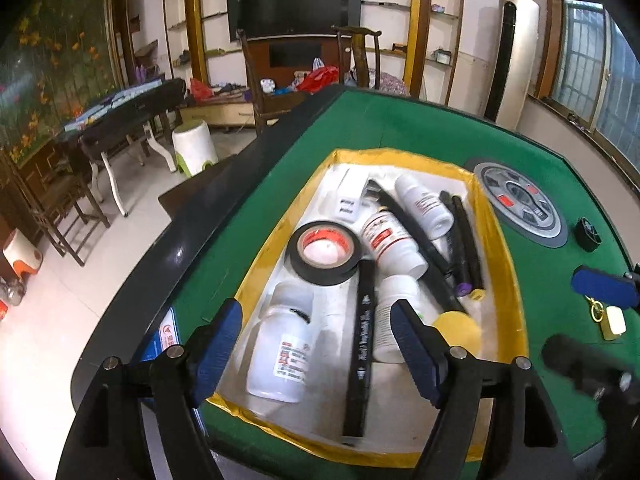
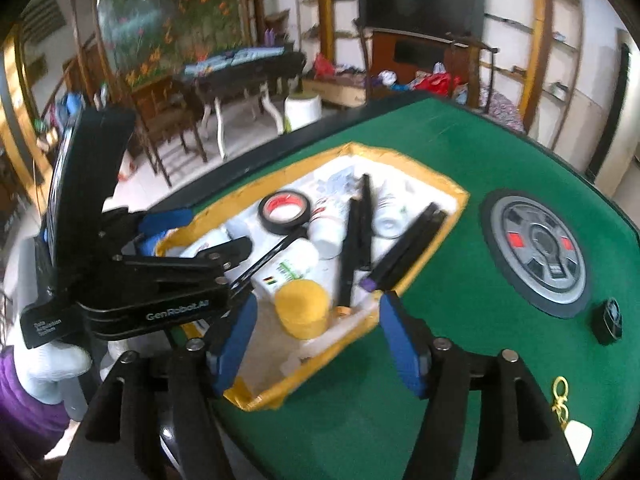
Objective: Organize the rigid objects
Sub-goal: 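Move both tools back toward the black cap and cream case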
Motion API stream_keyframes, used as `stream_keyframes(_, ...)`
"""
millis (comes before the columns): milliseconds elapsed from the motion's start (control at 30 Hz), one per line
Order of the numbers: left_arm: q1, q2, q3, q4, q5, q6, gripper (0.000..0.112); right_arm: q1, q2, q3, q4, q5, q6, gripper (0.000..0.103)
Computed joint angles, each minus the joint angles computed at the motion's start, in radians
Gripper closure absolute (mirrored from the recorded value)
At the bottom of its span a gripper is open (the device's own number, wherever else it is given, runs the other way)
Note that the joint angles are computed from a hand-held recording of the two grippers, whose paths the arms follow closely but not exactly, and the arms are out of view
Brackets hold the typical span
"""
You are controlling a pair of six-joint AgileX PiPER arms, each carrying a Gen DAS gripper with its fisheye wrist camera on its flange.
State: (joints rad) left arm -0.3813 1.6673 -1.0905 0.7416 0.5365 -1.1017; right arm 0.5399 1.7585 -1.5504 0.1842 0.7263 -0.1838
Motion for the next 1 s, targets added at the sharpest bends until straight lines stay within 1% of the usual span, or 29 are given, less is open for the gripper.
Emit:
stream_keyframes(167,-0.071,-0.026,-0.021,0.042,0.059,-0.037,0.032,-0.095,-0.075,0.081,0.058,-0.031,-0.031,0.036)
stream_keyframes(267,-0.122,-0.041,-0.036,0.065,0.085,-0.055,0.032,-0.192,-0.115,0.130,0.157,-0.034,-0.094,0.036)
stream_keyframes(400,-0.191,-0.038,-0.090,0.046,0.103,-0.006,0.031,-0.358,-0.150,0.177,0.295,-0.019,-0.184,0.036)
stream_keyframes(500,-0.243,-0.019,-0.137,0.030,0.103,0.031,0.024,-0.490,-0.156,0.183,0.349,-0.001,-0.219,0.035)
stream_keyframes(533,-0.260,-0.007,-0.156,0.021,0.098,0.045,0.020,-0.531,-0.153,0.178,0.353,0.005,-0.220,0.033)
stream_keyframes(567,-0.276,0.009,-0.178,0.007,0.091,0.065,0.019,-0.572,-0.149,0.176,0.351,0.003,-0.214,0.032)
stream_keyframes(633,-0.294,0.045,-0.230,-0.064,0.077,0.151,0.019,-0.642,-0.128,0.162,0.348,0.002,-0.211,0.030)
stream_keyframes(667,-0.308,0.068,-0.263,-0.095,0.083,0.181,0.019,-0.672,-0.112,0.148,0.342,0.007,-0.208,0.030)
stream_keyframes(733,-0.321,0.125,-0.334,-0.212,0.072,0.298,0.019,-0.716,-0.074,0.126,0.335,0.009,-0.205,0.030)
stream_keyframes(800,-0.336,0.190,-0.415,-0.328,0.087,0.417,0.019,-0.748,-0.030,0.102,0.336,0.011,-0.215,0.030)
stream_keyframes(933,-0.366,0.260,-0.506,-0.424,0.111,0.499,0.019,-0.752,0.070,0.021,0.306,-0.002,-0.208,0.030)
stream_keyframes(1000,-0.382,0.283,-0.532,-0.420,0.125,0.497,0.019,-0.739,0.119,-0.035,0.274,-0.010,-0.177,0.030)
